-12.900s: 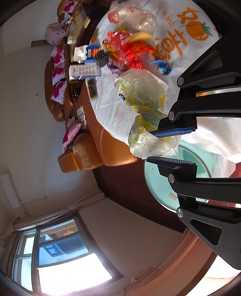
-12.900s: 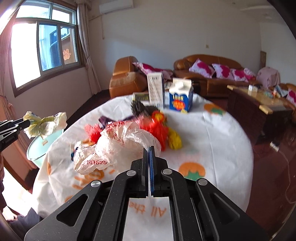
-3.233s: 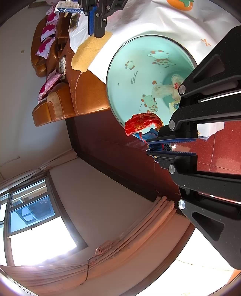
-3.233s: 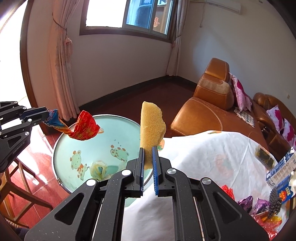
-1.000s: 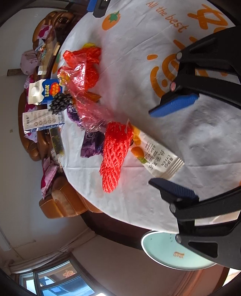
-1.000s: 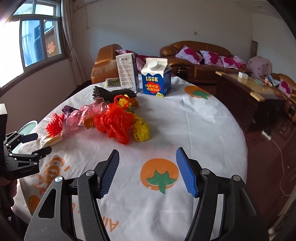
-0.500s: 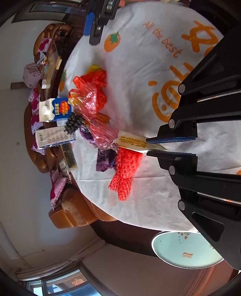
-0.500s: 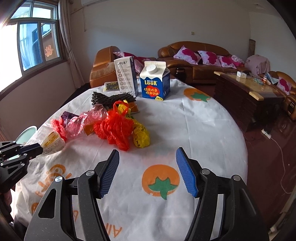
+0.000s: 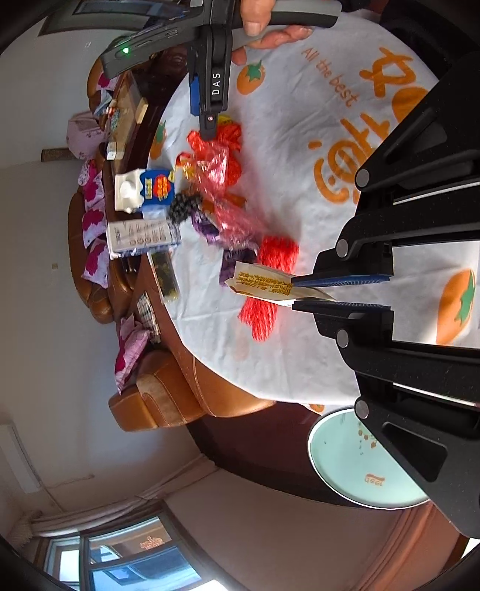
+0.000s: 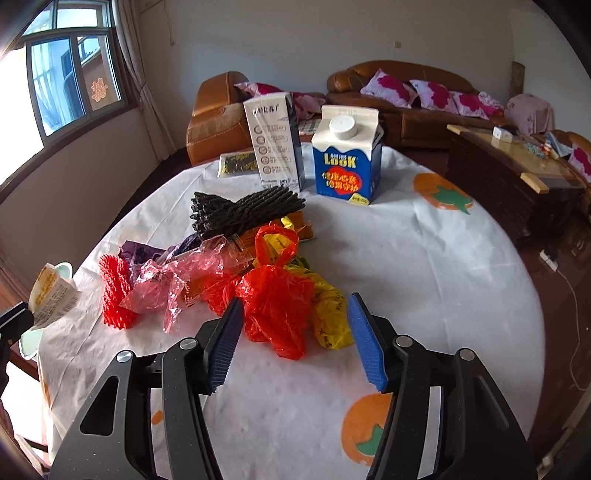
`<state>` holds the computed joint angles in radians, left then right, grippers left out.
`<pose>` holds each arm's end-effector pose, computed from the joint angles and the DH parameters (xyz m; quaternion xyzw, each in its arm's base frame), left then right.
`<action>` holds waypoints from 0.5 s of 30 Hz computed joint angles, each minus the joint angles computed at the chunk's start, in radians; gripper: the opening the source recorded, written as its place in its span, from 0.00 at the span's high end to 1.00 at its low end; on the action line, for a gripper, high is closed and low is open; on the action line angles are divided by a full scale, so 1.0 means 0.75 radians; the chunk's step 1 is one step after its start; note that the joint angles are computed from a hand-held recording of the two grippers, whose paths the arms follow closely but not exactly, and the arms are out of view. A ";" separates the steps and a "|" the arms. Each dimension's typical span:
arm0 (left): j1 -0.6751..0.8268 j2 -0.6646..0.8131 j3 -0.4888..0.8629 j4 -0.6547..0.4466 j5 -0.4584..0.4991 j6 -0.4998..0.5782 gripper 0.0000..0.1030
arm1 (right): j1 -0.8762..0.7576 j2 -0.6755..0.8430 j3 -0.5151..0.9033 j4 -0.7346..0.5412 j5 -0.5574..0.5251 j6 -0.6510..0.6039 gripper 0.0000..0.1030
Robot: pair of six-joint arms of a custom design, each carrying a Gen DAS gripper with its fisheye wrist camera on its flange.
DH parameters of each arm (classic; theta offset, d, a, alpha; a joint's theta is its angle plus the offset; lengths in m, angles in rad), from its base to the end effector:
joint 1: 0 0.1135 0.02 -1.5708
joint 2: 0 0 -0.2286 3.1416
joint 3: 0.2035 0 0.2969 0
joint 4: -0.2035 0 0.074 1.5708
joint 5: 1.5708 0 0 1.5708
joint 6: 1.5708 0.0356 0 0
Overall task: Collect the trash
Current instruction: 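Grasp the white snack packet with the left tool while the right tool grasps the red bag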
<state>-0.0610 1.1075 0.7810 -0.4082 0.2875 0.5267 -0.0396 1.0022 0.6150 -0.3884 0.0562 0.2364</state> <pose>0.2916 -0.0279 0.2091 0.3176 0.8488 -0.0347 0.4212 0.2667 -0.0126 0.1752 0.1376 0.9114 0.0122 0.3877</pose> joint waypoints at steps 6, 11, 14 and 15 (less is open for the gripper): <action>0.110 0.034 0.027 0.015 0.031 0.013 0.93 | -0.033 0.046 -0.005 0.001 -0.079 -0.017 0.94; 0.200 0.032 0.049 0.014 0.060 0.027 0.93 | -0.022 -0.164 -0.081 -0.045 -0.030 0.001 0.97; 0.262 0.035 0.068 0.011 0.074 0.039 0.93 | -0.005 -0.333 -0.106 -0.108 0.041 0.010 0.97; 0.276 0.041 0.075 0.013 0.077 0.042 0.93 | -0.002 -0.359 -0.103 -0.120 0.055 0.010 0.97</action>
<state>0.1458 1.1387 0.8373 -0.3982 0.3450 0.5581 -0.0413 0.7330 0.5381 -0.4785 0.0972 0.2441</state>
